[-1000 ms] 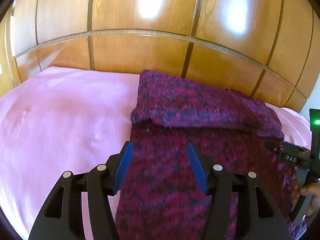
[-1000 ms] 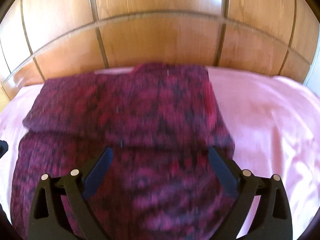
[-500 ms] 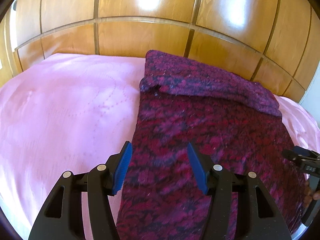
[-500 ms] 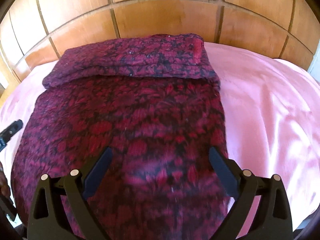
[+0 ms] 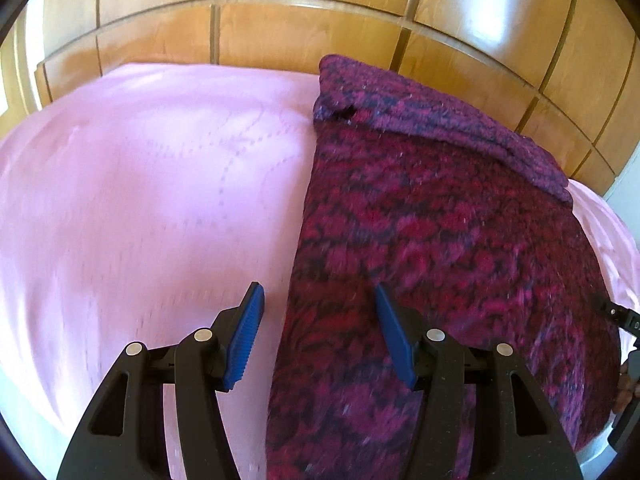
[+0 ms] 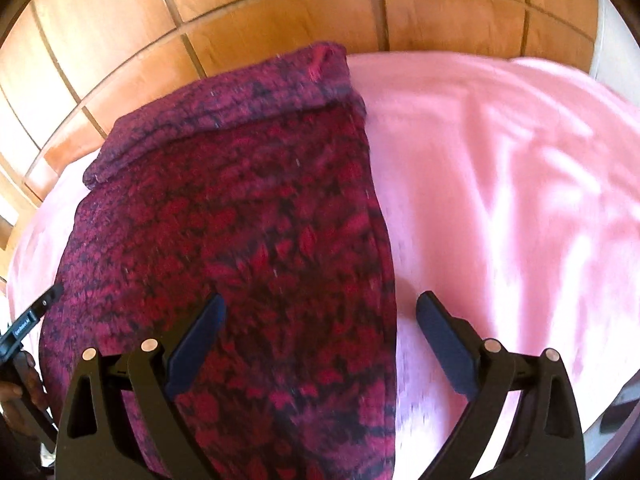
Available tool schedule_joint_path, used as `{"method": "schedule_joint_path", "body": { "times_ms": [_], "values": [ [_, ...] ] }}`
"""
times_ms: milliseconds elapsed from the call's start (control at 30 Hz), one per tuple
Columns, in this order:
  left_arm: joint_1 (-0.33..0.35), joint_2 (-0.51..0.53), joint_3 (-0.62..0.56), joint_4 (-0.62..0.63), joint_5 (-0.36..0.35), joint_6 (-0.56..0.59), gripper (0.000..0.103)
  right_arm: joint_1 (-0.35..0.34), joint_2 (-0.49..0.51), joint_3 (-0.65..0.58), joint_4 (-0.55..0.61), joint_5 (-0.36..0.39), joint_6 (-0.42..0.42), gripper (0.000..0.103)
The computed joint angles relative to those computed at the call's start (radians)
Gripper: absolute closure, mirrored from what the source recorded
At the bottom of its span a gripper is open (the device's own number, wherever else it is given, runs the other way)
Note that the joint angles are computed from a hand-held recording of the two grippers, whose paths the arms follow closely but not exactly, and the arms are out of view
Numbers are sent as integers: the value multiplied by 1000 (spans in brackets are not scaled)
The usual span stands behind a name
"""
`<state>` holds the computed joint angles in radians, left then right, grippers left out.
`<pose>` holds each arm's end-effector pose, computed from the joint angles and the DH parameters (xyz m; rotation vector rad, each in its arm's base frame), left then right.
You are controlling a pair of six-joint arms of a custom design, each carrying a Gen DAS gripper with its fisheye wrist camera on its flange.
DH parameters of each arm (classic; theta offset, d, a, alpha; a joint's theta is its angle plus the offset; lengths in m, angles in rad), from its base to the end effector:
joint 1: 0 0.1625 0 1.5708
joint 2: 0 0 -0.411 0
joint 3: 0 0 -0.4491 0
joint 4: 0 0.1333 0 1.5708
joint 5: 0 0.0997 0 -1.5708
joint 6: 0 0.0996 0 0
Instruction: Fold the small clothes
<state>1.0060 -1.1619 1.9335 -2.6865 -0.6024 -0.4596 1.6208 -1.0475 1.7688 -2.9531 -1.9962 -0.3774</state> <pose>-0.1383 -0.6206 0.2070 -0.0884 2.2935 -0.9354 0.1259 -0.6716 0.2115 0.3518 -2.5013 0.7640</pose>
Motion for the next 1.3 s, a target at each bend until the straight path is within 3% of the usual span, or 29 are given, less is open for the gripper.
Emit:
{"method": "schedule_joint_path", "body": {
  "times_ms": [300,500,600,733,800,833,933,1133,1233,1300],
  "values": [
    [-29,-110,101,51,-96,5,47,-8,-72,77,37,45,-13,15],
    [-42,-181,146,133,-208,69,47,-7,-148,144,114,60,-5,37],
    [-49,-209,170,163,-248,72,53,-8,-190,175,190,48,-2,46],
    [-49,-225,180,158,-278,72,81,-4,-222,199,268,32,-9,59],
    [-47,-234,178,141,-297,75,85,0,-227,196,305,33,-4,69],
    [-43,-237,175,131,-309,80,86,2,-235,193,322,56,-3,76],
    [-25,-258,172,58,-384,90,87,0,-250,177,334,144,8,81],
    [32,-234,123,-104,-535,83,88,-20,-221,124,297,334,52,83],
    [75,-182,64,-176,-617,59,88,-28,-171,69,254,397,93,83],
    [96,-142,15,-193,-642,35,88,-28,-131,29,231,400,115,83]
  ]
}}
